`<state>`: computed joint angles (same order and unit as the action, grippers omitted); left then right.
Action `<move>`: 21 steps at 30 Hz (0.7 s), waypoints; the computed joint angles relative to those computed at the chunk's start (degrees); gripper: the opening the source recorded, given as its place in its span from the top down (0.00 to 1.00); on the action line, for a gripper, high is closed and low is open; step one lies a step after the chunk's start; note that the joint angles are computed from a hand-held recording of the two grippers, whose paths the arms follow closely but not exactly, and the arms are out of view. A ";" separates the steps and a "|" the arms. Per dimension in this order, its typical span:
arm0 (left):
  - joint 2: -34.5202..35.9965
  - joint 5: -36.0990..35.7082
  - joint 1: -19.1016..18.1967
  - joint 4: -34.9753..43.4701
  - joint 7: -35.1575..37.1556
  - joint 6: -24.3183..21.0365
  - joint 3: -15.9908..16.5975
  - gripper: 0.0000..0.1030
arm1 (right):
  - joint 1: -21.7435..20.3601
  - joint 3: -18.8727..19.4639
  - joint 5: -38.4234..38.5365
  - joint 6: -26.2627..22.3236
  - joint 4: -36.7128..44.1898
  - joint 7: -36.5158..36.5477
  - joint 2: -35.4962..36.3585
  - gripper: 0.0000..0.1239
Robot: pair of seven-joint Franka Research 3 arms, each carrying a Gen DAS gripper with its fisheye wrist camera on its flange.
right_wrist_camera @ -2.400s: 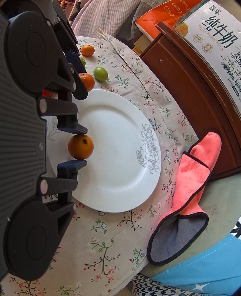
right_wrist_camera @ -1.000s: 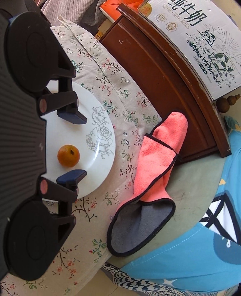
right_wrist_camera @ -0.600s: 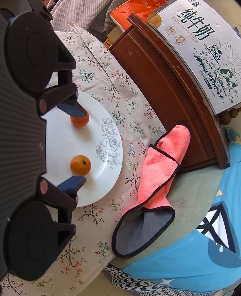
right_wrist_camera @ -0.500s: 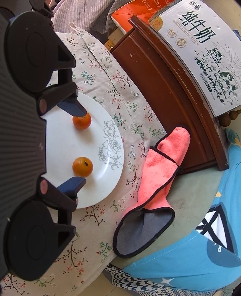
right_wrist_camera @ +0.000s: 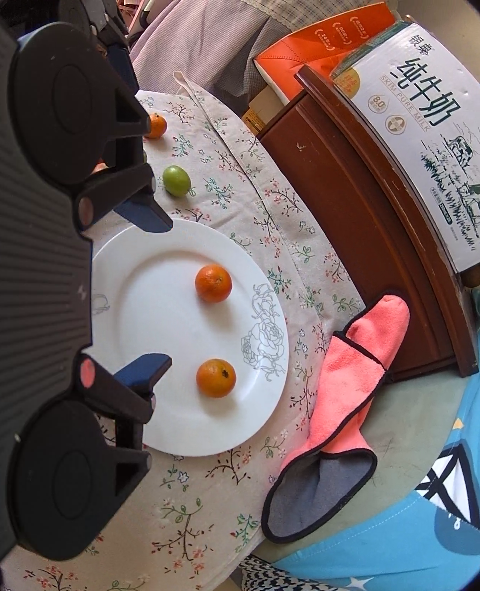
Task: Organize fruits
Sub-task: 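Grasp another mandarin with the left tool while the right tool grasps a red cherry tomato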
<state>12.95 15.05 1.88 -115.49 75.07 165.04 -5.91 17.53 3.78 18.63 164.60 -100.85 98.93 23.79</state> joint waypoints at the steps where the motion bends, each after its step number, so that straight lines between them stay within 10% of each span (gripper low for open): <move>1: -0.07 -0.61 0.46 -0.02 0.36 -0.19 -0.08 0.06 | -0.33 0.64 0.35 0.07 -0.22 -0.93 -0.15 0.41; 21: 4.82 -10.59 7.74 5.85 4.18 -4.17 -0.40 0.06 | -1.79 9.13 18.19 -4.59 -8.63 -32.86 -6.08 0.47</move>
